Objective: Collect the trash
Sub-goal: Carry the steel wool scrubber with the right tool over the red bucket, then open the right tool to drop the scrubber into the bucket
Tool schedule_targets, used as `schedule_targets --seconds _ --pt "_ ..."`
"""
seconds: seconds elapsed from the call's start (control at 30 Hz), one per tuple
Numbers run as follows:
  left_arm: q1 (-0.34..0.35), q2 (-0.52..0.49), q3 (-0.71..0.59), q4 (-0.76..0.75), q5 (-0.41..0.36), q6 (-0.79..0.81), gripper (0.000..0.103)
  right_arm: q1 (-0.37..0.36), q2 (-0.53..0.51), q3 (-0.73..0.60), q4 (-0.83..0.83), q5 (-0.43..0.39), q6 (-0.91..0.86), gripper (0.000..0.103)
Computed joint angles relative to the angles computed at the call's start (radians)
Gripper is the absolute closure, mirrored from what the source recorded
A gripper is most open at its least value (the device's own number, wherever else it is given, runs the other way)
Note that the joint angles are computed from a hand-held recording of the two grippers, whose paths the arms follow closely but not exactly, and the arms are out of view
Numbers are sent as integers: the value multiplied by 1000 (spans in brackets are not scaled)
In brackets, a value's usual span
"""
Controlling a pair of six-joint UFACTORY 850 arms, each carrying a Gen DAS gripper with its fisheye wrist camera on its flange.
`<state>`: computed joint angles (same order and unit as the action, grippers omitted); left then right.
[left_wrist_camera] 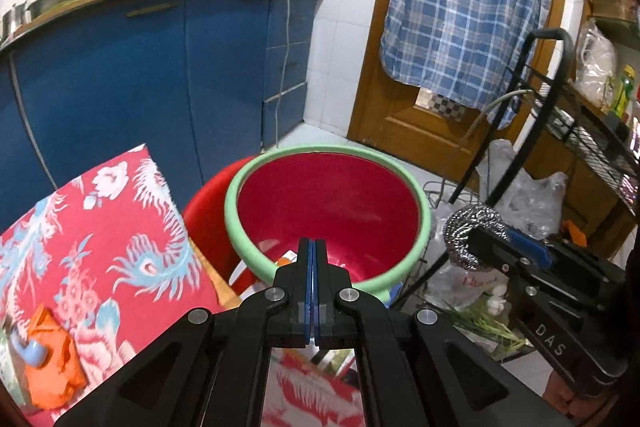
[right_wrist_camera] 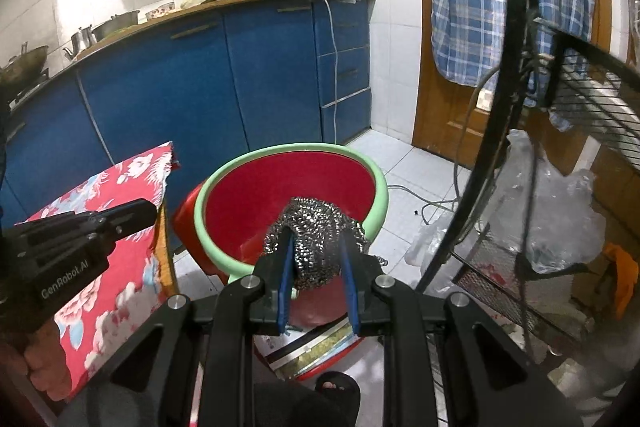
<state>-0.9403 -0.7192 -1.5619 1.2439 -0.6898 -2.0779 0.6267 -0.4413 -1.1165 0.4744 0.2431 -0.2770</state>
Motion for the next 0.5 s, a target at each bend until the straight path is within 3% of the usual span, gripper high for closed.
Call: schedule_targets --seconds 0.3,0.43,0.5 --pt "60 -84 -92 -78 44 129 103 -27 -142 -151 -179 -58 184 79" --pt "81 -119 -127 -98 60 164 103 -25 -195 -209 -74 -59 68 79" --pt "86 -137 -150 -113 58 193 103 -29 -214 -230 -146 -68 142 79"
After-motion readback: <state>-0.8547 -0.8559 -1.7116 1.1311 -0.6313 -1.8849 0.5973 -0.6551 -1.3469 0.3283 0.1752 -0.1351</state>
